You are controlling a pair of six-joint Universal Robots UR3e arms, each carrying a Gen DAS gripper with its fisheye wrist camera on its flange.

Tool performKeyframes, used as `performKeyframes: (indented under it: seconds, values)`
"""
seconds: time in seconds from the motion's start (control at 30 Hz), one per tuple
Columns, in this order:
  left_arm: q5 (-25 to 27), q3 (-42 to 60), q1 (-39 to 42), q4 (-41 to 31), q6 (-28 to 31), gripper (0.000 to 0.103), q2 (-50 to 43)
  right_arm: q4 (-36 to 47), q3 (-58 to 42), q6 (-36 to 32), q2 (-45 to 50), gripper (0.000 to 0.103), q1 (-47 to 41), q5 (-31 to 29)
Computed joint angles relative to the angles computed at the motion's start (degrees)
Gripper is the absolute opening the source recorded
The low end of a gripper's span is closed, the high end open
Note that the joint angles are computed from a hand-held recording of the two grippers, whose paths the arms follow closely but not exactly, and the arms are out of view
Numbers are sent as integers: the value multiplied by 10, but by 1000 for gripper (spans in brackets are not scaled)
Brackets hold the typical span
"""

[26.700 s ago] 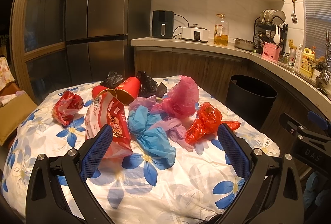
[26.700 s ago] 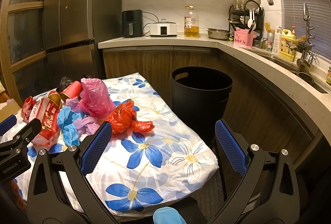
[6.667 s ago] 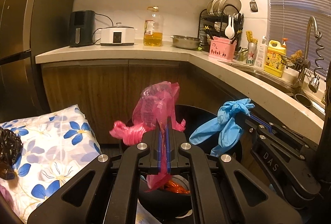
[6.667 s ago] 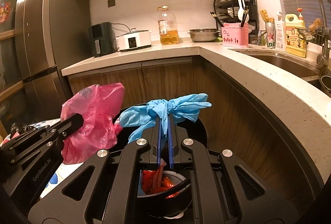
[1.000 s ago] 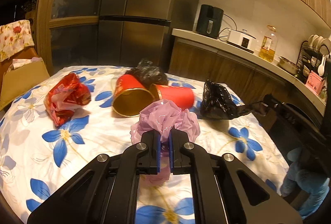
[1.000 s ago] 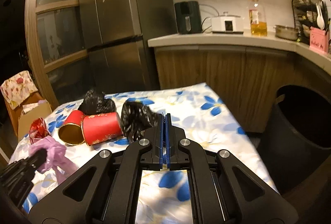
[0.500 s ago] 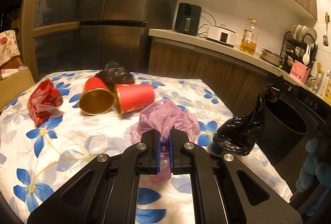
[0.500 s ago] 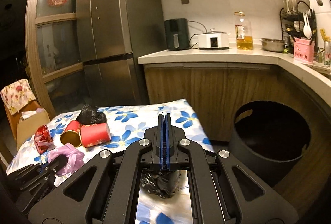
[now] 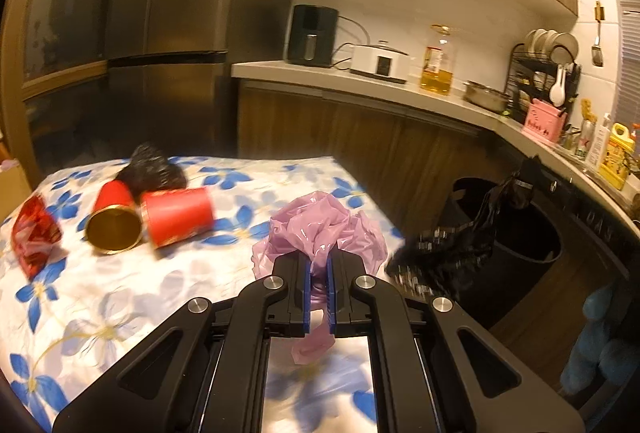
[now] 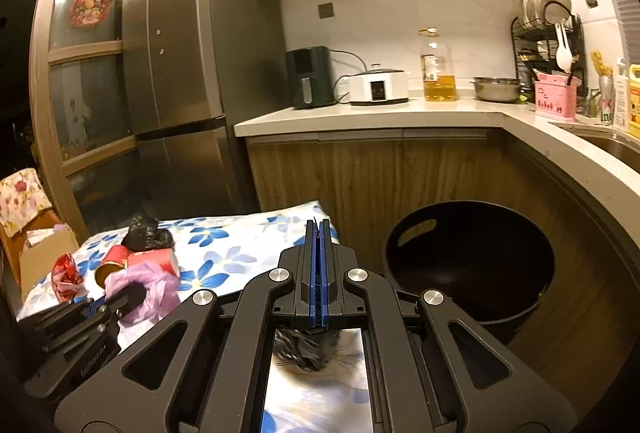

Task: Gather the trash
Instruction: 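Carry the lilac and black bags over the black bin and open both tools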

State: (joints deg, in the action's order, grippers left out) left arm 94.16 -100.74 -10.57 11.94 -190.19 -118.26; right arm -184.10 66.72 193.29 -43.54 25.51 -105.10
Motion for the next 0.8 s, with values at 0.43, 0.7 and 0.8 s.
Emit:
performKeyframes:
  seconds: [0.43,0.7,0.8]
  values:
    - [6,222,-61,-116,23,6,-84,-41,90,-7,-62,2,-45,-3]
    - [-9,424,-94,-210,35,6,-166,-37,83,-9,-95,2,-94,-3]
    - [-17,508,-104,-250,33,6,-208,-36,78,-8,-100,2,-109,-10]
